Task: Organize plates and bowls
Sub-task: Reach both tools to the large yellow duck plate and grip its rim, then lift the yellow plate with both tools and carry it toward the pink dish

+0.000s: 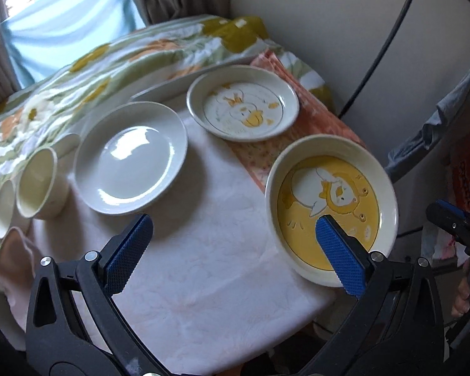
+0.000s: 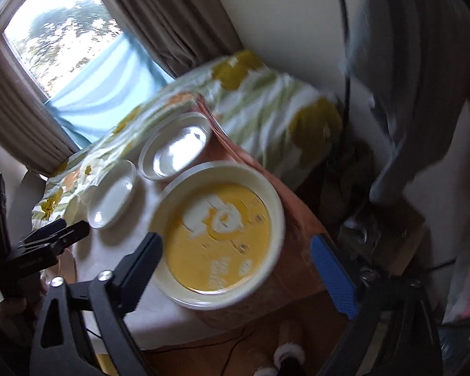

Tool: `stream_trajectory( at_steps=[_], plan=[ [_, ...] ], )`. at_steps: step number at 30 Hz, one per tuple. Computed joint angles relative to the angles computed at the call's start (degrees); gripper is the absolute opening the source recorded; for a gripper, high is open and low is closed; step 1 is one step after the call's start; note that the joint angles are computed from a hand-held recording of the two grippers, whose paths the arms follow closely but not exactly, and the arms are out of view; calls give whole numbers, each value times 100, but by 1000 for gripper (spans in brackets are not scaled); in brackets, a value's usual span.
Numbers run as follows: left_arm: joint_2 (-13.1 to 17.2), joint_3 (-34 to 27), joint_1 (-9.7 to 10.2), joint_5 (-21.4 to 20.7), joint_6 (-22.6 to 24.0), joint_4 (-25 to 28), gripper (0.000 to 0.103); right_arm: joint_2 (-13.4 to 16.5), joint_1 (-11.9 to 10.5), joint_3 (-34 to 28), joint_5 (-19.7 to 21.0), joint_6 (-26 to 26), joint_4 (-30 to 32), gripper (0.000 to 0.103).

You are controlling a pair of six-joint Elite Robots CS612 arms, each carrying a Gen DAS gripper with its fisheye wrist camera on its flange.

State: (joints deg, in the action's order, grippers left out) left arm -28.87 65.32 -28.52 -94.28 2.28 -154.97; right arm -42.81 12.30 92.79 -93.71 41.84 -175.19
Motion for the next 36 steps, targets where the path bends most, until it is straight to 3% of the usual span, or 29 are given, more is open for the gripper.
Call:
stream_trajectory(
  at_steps=[4, 9, 13, 16, 22, 26, 31, 36],
  plan=[
    [371, -543, -61, -105, 174, 791, 94, 174, -192, 64, 578, 185, -21, 65],
    [607, -903, -102, -252, 294, 1370, 78, 389, -352, -43, 1155, 111, -104, 48],
    [727, -1132, -109, -418, 248, 1700, 54, 537, -455, -194, 1476, -4, -87, 33],
    [810, -1305, -98, -558, 220, 1914, 38, 586, -475, -280, 1559, -135, -68, 29],
    [987, -1602, -76, -926, 254, 2106, 18, 637, -474, -436, 1423, -387, 230, 14],
    [1016, -1649, -111, -854, 170, 2097, 18, 653, -466, -512, 1325, -632, 422, 12],
    [989, -1575, -173, -685, 113, 1983, 18, 625, -377, -638, 926, -1420, 870, 12],
    [666, -1040, -134, -731, 31, 1671, 18, 602, -381, -654, 876, -1691, 921, 12]
  ],
)
